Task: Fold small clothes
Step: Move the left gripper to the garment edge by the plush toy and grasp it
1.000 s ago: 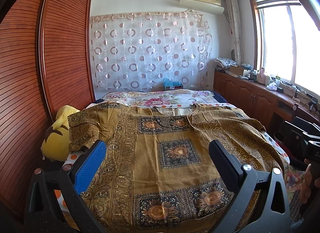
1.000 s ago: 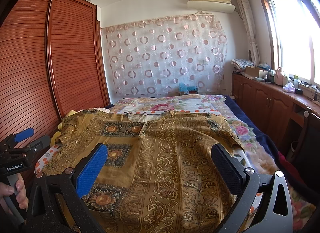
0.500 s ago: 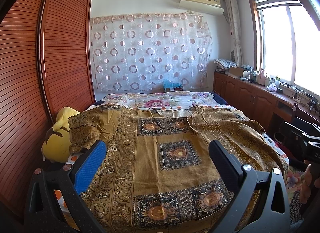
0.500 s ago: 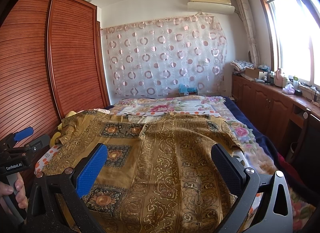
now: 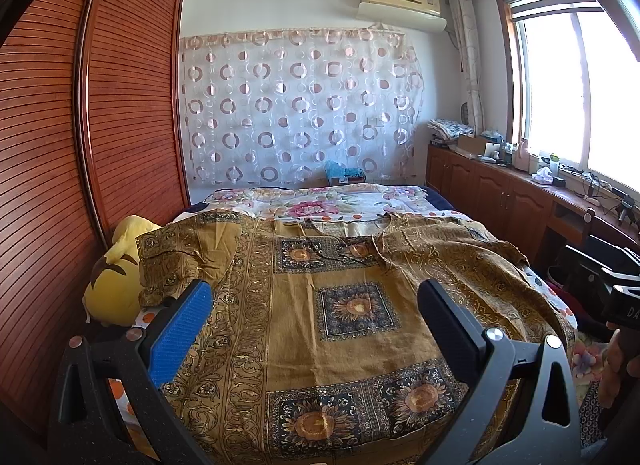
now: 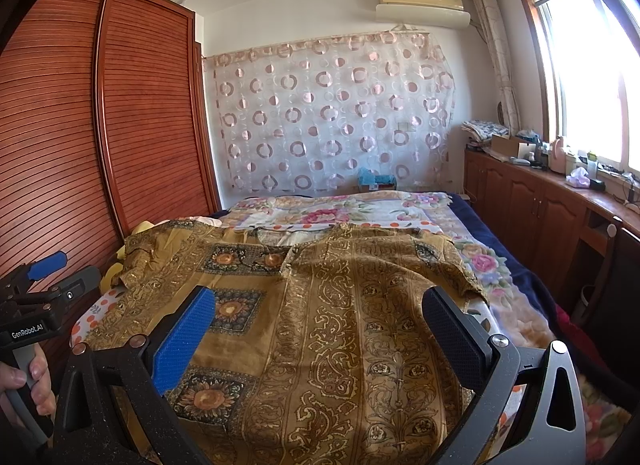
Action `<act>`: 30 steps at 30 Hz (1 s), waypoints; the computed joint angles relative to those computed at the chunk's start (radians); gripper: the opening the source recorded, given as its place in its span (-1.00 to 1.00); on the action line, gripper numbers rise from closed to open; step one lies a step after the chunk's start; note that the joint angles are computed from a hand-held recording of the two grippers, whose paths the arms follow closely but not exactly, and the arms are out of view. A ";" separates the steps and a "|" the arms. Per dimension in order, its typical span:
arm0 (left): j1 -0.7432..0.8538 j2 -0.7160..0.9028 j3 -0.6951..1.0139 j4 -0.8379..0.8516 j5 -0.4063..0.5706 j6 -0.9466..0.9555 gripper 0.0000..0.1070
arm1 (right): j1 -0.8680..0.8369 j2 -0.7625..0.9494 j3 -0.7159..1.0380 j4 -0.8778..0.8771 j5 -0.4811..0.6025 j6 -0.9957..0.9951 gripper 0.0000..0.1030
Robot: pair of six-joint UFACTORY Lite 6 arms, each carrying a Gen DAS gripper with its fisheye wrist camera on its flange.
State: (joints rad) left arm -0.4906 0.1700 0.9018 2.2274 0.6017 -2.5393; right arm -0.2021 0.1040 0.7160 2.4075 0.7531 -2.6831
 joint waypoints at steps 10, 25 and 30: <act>0.057 -0.005 0.009 -0.011 -0.050 0.036 0.92 | 0.026 0.040 0.041 -0.060 0.015 0.043 1.00; 0.209 0.110 0.026 0.100 -0.082 -0.020 0.92 | 0.090 0.301 0.358 -0.182 -0.014 0.094 1.00; 0.261 0.163 0.047 0.165 -0.096 -0.065 0.92 | 0.157 0.371 0.429 -0.093 -0.047 0.010 1.00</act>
State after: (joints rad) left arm -0.2294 0.3327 0.9490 2.3923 0.5058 -2.6040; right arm -0.0450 0.4750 1.1452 2.3144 0.7062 -2.6726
